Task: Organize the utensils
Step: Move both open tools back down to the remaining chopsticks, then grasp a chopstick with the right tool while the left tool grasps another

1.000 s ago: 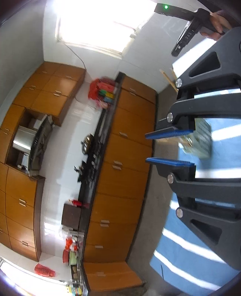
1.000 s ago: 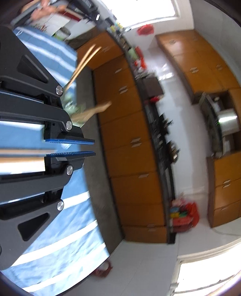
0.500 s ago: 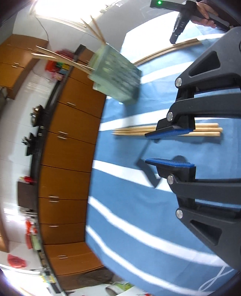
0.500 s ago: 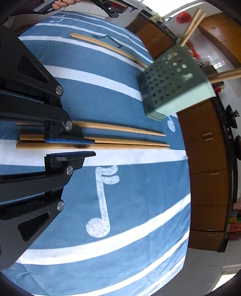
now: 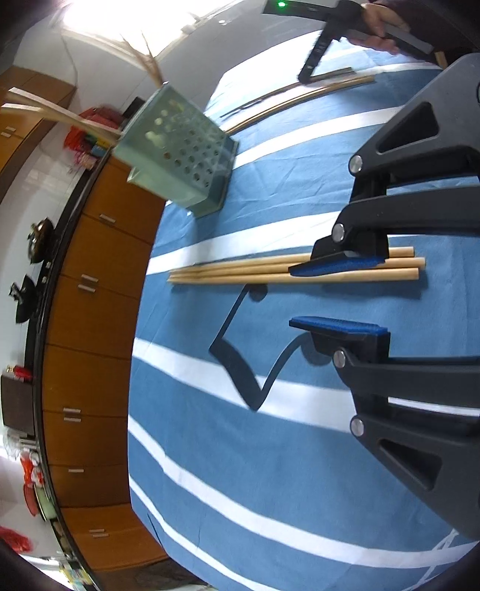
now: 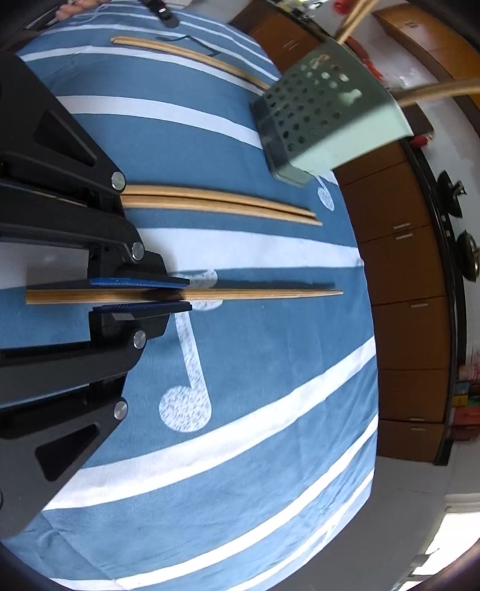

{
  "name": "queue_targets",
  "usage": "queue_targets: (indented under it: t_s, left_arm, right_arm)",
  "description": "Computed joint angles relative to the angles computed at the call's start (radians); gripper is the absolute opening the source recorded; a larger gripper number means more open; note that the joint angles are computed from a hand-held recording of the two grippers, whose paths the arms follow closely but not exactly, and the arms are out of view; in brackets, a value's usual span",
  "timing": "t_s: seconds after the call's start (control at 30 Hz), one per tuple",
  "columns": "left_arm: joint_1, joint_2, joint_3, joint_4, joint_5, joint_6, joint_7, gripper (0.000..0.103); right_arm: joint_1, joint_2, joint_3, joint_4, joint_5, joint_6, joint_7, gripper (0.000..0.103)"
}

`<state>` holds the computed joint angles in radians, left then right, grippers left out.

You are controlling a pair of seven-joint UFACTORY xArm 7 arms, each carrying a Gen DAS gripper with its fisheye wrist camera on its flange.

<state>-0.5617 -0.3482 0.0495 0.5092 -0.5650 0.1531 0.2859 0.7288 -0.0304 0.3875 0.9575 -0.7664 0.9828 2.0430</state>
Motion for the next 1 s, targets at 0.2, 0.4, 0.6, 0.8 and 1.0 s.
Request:
queue_targets:
  t_s: [0.2, 0.4, 0.6, 0.8, 1.0]
  left_arm:
    - [0.015, 0.035, -0.043, 0.008, 0.033, 0.017, 0.0, 0.023]
    - [0.147, 0.056, -0.152, 0.003, 0.221, 0.023, -0.166, 0.011]
    - [0.285, 0.079, -0.251, 0.014, 0.439, 0.001, -0.377, 0.01]
    - [0.22, 0.079, -0.172, -0.005, 0.443, -0.032, -0.397, 0.011]
    - [0.179, 0.071, -0.134, -0.021, 0.416, -0.05, -0.364, 0.011]
  right_arm:
    - [0.008, 0.008, 0.0, 0.01, -0.001, 0.022, -0.027, 0.008]
    - [0.01, 0.003, 0.004, 0.005, 0.0, 0.023, -0.024, 0.008]
    - [0.014, 0.016, 0.003, 0.019, -0.007, 0.04, -0.018, 0.008]
    - [0.027, 0.018, 0.003, 0.016, -0.026, 0.046, -0.003, 0.008]
    - [0.04, 0.03, 0.005, 0.03, -0.034, 0.073, 0.001, 0.008]
